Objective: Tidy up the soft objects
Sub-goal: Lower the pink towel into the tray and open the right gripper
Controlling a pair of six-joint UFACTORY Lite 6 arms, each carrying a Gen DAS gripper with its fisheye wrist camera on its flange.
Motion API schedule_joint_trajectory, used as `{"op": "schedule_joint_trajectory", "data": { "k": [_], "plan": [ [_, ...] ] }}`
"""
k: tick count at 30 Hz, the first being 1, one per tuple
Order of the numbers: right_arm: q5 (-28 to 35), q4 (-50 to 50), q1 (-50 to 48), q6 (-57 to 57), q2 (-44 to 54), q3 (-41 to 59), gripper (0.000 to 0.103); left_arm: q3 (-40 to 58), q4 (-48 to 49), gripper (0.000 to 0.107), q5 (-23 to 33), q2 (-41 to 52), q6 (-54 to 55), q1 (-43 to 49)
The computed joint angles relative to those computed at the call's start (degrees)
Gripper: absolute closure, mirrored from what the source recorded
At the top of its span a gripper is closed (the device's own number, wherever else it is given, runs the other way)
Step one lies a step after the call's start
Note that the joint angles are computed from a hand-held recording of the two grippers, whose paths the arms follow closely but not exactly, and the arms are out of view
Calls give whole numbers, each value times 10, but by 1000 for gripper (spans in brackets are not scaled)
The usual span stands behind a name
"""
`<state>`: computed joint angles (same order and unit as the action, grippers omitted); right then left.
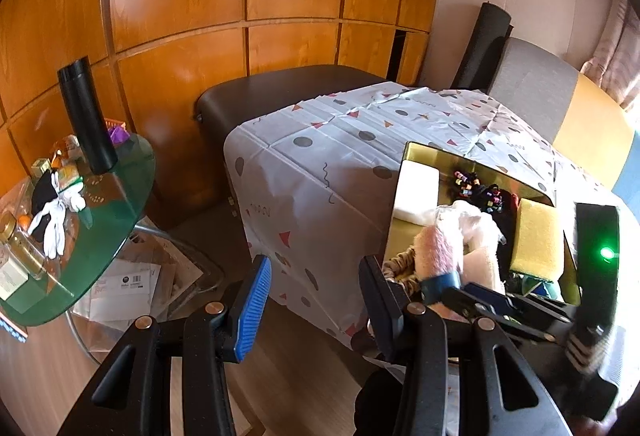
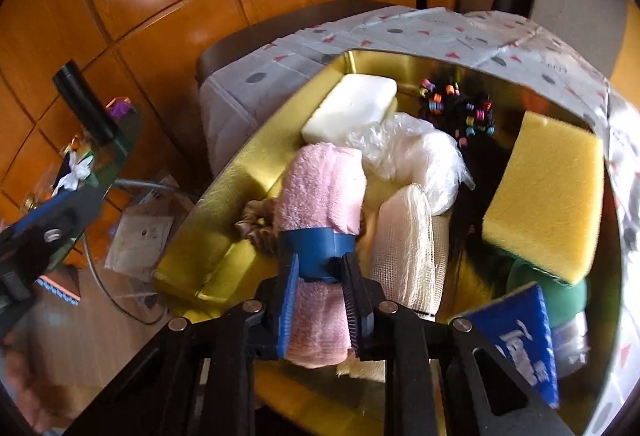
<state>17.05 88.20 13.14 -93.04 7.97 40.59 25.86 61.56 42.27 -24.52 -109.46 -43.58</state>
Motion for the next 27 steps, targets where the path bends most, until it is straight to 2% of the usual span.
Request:
{"op": "schedule_joint_trajectory", "data": {
  "k": [6,13,16,18,20,27],
  "plan": [
    [14,-20,-24,26,2,10,77,20,0,61,44,-6,6,-38],
    [23,22,-43,-36,-48,-41,74,41,-6,60,73,6,4,-73],
    [22,46,-51,-64,-91,-69,67,51,-4,60,95,11,-5,-99],
    [16,76,-57,-99,-128,-92,55,58,-3,60,109,15,-12,-116],
    [9,86,-68,-114,-174,-119,51,67,0,60,121,21,-20,-134],
    [-22,35,-128,-91,-334,-199,29,115,20,60,181,57,-48,-208]
  ]
}}
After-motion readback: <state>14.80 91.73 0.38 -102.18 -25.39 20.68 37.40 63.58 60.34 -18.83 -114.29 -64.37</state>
